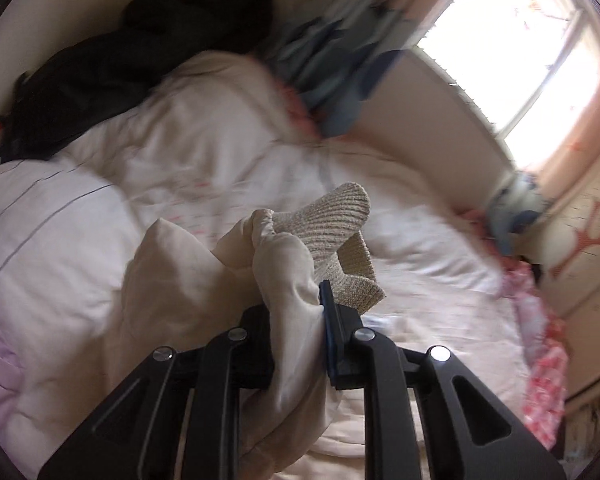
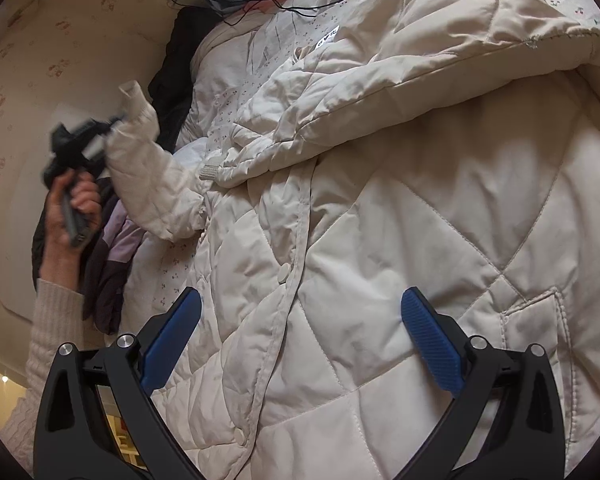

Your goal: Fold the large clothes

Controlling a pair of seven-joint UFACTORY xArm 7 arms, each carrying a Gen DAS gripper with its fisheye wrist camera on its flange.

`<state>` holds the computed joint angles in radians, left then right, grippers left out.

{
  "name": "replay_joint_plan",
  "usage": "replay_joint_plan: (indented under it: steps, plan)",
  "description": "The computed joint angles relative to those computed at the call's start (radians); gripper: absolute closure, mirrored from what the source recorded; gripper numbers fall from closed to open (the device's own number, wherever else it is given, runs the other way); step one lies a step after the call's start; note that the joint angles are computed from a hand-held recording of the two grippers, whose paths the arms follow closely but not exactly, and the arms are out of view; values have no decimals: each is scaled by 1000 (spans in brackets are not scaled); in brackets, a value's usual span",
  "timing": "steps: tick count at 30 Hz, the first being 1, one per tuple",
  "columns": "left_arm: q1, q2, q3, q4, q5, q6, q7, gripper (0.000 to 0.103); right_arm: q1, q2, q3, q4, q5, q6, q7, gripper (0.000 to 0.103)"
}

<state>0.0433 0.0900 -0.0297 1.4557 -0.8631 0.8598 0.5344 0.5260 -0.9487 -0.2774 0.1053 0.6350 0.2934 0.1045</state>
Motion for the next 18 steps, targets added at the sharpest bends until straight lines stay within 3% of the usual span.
replay_joint_plan:
  steps: [7, 12, 18]
  plan:
    - [-76, -96, -26, -19, -147, 75, 62, 84, 1, -35, -10, 11, 9, 7, -3, 6]
    - [-156, -130, -40, -35, -222, 114, 93, 84, -110, -91, 58, 19, -62, 40, 36, 6]
    - [-235, -125, -65, -64, -292, 123, 139, 84, -206, -169, 19, 11, -95, 50, 58, 6]
